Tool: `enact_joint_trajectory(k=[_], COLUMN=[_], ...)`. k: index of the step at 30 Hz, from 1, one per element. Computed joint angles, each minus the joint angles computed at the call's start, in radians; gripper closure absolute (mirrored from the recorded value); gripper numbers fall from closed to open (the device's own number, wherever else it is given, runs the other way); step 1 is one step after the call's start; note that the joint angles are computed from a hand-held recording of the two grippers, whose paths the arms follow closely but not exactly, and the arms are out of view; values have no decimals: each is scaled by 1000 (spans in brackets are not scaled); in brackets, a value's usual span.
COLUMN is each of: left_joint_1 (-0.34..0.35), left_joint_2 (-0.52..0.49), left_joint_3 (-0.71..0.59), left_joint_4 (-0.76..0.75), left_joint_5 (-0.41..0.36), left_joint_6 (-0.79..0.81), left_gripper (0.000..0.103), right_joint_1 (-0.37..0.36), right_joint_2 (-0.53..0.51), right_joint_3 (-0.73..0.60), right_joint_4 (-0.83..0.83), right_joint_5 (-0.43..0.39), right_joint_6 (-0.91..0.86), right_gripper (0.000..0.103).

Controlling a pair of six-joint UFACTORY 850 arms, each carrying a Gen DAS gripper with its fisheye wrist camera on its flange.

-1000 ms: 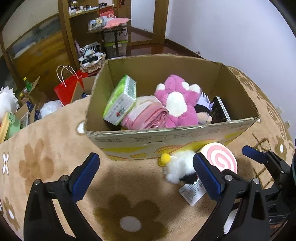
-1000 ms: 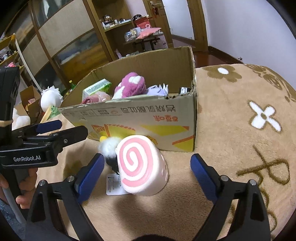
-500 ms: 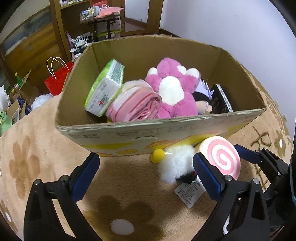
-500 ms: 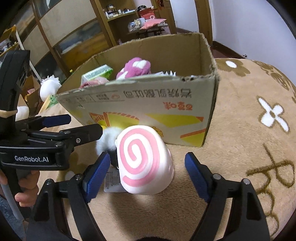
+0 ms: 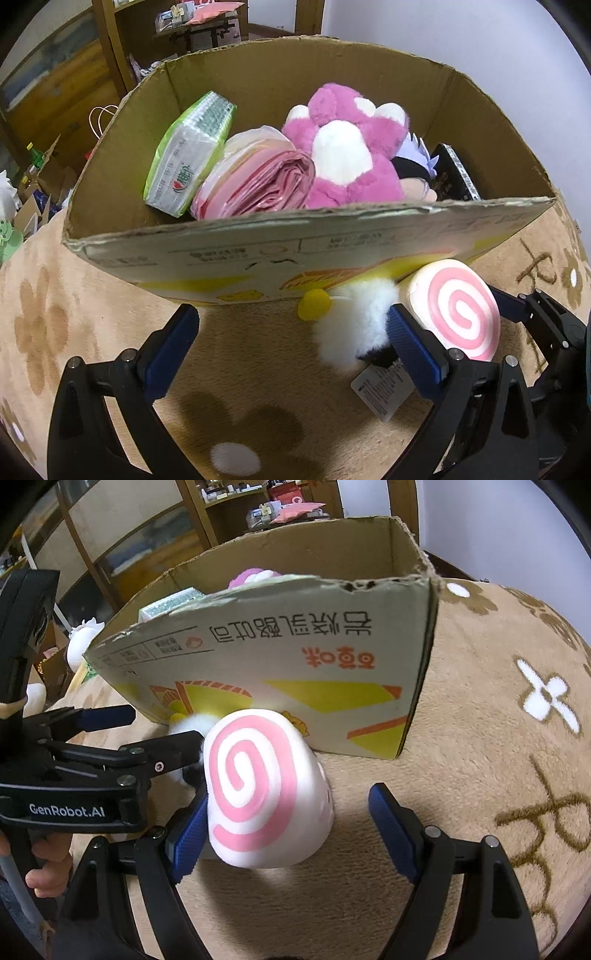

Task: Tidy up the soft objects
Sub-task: 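Close the right tool on the swirl cushion while the left tool grips the white fluffy plush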

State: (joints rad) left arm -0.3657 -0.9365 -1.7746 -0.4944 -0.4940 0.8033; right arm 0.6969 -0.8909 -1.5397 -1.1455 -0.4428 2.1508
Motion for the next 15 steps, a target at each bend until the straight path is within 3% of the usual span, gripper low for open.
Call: enact_joint_trajectory(k=[6, 11, 15], left_joint_1=[-3, 3, 4], left_joint_2=[-25, -49, -59], left_joint_3=[-29, -61, -71], left_joint_4=[-5, -12, -7], left_joint_5=[-29, -58, -55], left_joint_6=[-23, -27, -25], left_gripper=[3, 3, 3], right_joint_1=[-3, -2, 0], right_joint_2=[-8, -7, -16], right_joint_3=[-14, -16, -33], right_joint_4=[25, 17, 31], right_joint_5=[0, 7, 2], right_joint_6=[-41, -49, -87], right_gripper=[21, 39, 44])
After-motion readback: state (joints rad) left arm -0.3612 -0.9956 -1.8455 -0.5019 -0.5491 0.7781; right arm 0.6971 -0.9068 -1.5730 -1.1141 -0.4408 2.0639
